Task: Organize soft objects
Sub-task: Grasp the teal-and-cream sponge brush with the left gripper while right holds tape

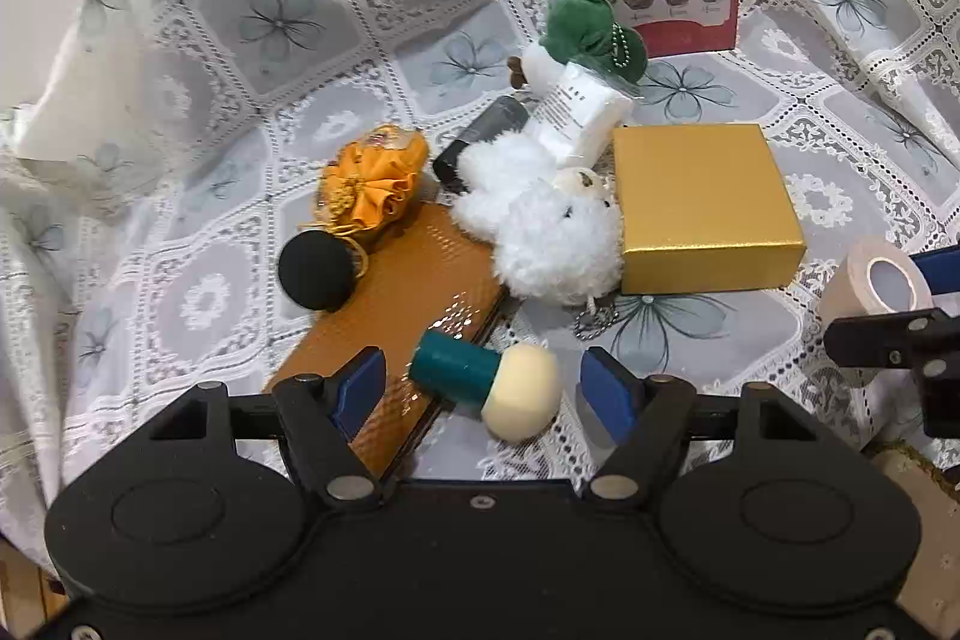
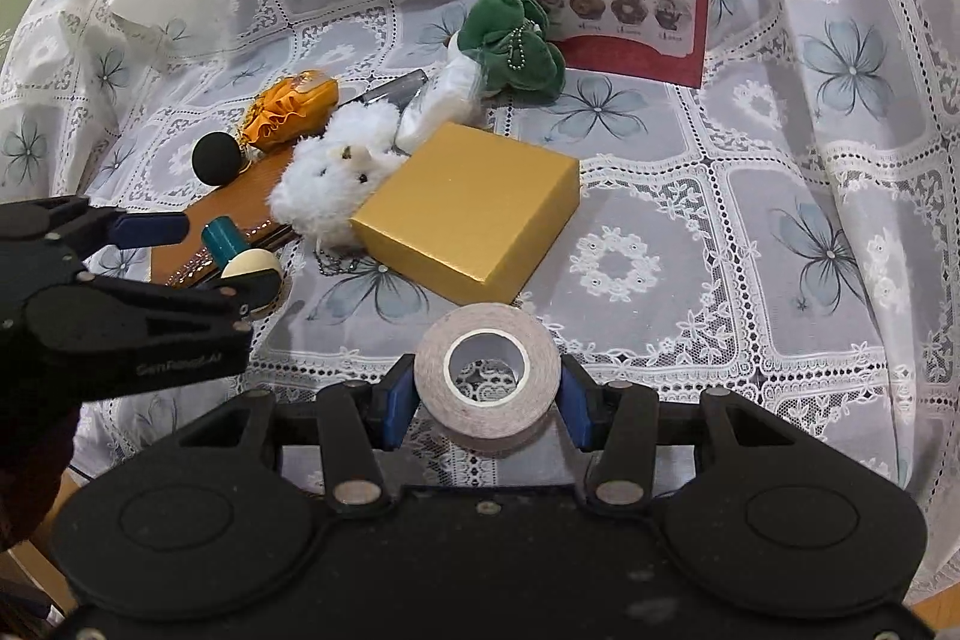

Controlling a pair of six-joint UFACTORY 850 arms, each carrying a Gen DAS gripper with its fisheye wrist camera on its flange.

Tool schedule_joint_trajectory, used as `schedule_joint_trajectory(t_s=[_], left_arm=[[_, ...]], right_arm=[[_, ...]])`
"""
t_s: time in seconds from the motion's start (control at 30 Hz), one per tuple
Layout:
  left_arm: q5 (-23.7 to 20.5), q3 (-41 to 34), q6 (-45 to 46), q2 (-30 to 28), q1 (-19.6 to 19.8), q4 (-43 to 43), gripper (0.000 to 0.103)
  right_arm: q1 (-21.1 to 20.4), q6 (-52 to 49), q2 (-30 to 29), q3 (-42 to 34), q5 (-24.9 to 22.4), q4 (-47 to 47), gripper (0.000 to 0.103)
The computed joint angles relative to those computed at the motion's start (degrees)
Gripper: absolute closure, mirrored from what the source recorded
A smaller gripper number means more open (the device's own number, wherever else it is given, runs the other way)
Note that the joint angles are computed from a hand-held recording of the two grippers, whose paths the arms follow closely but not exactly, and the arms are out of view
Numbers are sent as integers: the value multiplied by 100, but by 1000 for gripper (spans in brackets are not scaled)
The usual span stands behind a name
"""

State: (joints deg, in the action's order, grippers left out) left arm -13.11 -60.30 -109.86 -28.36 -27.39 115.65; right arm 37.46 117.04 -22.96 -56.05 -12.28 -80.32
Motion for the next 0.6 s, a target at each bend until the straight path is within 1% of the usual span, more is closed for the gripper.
schedule_joint_trajectory(t_s=[0.13,0.3,0.37,0.43,0.5,0.57,0.6], left_arm=[[94,-98,-279,-112,33,382,34],[237,-220,-47,-248,83,116,34],[172,-174,-355,-239,74,445,33],[146,-159,-470,-235,70,539,34],[154,-146,-726,-217,78,670,44],[79,-122,-837,-193,71,657,48],[159,-114,-1046,-172,103,799,48]], right_arm=[[-59,144,-34,2,63,-126,56],[-117,222,-85,-31,121,-179,56],[-127,307,-91,-35,138,-263,56],[-128,342,-86,-30,147,-292,56],[-120,313,-87,-30,140,-269,56],[-106,207,-98,-43,114,-158,56],[-98,192,-95,-40,104,-139,56]])
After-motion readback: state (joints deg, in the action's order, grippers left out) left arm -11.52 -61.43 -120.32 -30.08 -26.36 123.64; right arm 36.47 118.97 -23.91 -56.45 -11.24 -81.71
